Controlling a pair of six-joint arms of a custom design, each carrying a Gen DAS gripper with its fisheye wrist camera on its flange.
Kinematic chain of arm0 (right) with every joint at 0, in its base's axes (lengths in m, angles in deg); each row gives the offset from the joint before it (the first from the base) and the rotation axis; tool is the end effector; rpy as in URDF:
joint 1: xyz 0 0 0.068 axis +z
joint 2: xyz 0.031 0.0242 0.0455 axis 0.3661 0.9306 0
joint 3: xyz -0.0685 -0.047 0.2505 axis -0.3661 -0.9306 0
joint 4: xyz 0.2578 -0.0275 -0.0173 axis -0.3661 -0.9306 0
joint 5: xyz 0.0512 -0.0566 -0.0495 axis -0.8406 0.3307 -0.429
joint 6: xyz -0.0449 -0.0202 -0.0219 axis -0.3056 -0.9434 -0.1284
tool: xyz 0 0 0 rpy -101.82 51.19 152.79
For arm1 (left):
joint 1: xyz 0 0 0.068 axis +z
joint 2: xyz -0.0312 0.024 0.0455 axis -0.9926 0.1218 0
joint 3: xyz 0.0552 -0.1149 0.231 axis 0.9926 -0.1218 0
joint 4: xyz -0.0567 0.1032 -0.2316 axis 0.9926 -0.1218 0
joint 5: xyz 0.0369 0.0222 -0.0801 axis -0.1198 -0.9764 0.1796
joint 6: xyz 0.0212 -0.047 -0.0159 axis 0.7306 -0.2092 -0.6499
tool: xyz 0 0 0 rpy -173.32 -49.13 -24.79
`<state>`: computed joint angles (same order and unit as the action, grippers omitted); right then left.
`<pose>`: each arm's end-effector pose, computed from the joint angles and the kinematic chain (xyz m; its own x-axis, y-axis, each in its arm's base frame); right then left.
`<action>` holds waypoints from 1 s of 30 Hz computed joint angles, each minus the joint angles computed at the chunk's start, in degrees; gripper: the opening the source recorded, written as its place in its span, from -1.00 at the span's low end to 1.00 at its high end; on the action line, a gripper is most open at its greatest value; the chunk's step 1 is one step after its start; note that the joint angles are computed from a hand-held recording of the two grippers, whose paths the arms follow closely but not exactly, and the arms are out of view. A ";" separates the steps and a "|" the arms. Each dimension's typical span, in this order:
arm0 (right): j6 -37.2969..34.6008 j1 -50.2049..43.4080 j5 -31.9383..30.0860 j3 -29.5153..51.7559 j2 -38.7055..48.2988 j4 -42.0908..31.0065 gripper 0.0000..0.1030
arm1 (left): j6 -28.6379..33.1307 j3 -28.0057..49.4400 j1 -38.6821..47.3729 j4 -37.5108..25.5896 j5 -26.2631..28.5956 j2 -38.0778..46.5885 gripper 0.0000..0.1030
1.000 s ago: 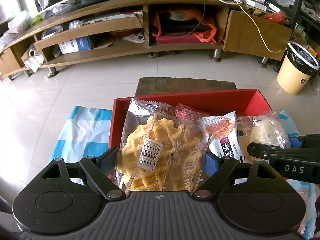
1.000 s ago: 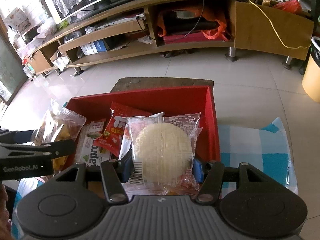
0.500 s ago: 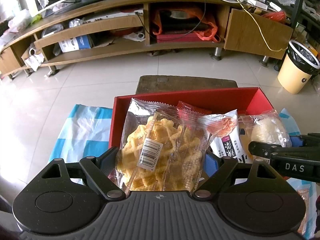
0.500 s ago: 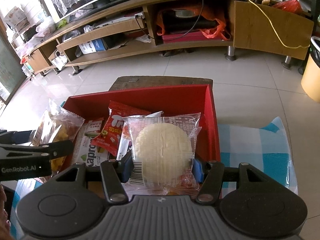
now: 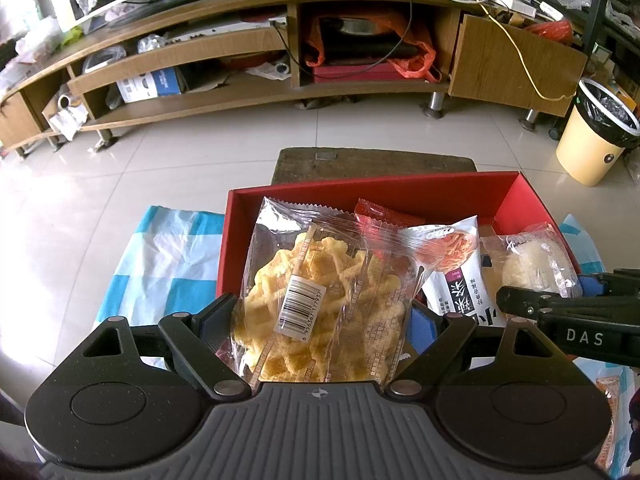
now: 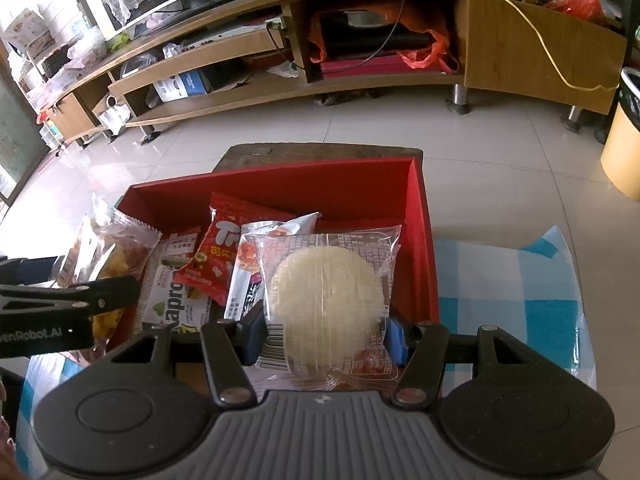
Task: Organize snacks
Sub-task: 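Lower both packs into the red box and open both grippers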
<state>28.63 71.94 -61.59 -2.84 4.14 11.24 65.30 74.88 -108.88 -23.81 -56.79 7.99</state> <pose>0.1947 0.2164 0.2258 -0.8211 0.2094 -0.5310 0.0975 0.9680 0.2310 0.2321 -0.1069 0.2622 -0.7871 0.2806 -0.5493 0.2919 0.9540 0.0690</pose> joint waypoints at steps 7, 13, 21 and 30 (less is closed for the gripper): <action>0.22 -0.25 -0.46 0.37 0.50 -0.44 0.08 | 0.06 -0.28 0.02 0.22 0.12 0.04 0.75; 0.68 -0.48 -0.95 0.52 1.03 -0.53 0.08 | 0.33 -0.82 0.23 0.52 0.58 -0.06 0.76; 1.43 -0.29 -0.14 0.53 0.82 -0.83 0.08 | 0.47 -0.85 -0.19 0.62 0.40 -0.83 0.80; 1.76 0.33 1.09 0.73 0.69 -1.23 0.08 | 0.63 -0.49 -0.34 0.21 0.21 -0.92 0.80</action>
<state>30.39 72.27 -60.50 -2.11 4.84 10.01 65.93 74.39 -109.22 -23.60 -56.57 7.07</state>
